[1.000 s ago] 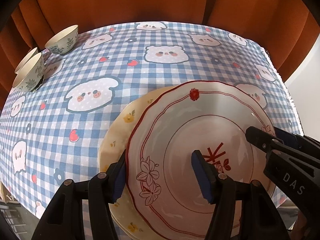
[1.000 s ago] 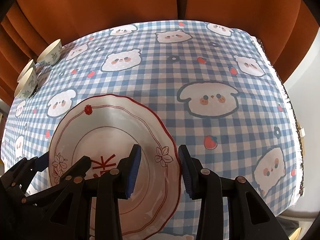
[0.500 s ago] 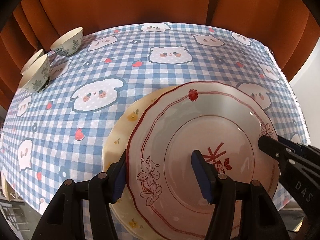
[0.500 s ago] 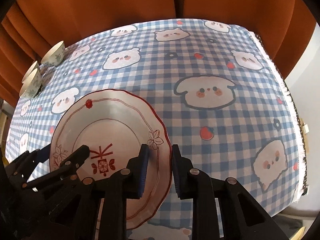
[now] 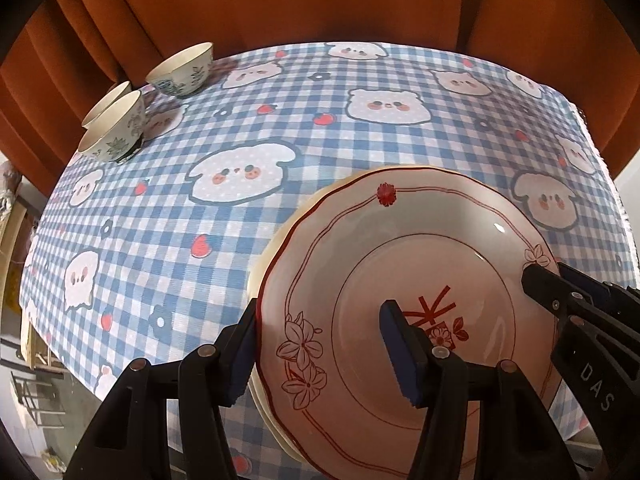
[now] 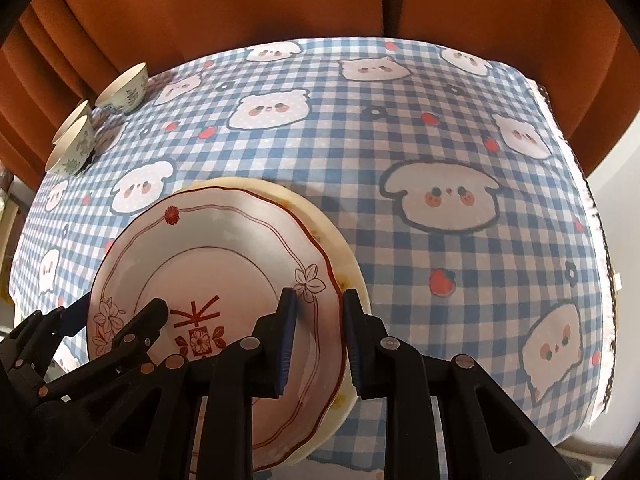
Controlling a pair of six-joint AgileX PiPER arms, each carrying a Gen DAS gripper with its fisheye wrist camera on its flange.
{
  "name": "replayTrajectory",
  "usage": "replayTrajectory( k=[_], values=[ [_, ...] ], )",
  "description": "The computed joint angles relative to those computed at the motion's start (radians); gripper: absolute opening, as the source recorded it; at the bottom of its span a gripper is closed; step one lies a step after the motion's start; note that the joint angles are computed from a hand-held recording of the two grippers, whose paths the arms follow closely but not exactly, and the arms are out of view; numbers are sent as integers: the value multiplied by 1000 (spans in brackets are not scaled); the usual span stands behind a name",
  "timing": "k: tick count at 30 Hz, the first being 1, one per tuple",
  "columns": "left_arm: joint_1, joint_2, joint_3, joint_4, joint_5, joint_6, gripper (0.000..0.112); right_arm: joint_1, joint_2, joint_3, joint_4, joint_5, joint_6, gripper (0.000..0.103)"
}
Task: Organize plates and bowls
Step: 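Carry the red-rimmed plate over the yellow-flower plate stack with both tools, then lower the red-rimmed plate onto the stack and open both tools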
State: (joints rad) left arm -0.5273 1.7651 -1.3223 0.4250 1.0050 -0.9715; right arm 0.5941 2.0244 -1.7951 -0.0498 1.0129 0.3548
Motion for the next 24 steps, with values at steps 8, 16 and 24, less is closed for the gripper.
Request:
replayTrajectory(
  k=[8,16,24],
  values=[
    [-23,21,-13,45,35,-77,59,20,5,10,-48,-38,-21,26],
    [-27,14,-4,42,33,-95,66,36,-20,66,-86,-81,-28,26],
    [-4,-23,38,-21,-31,-27,83,35,-20,55,-79,-54,-18,28]
  ],
)
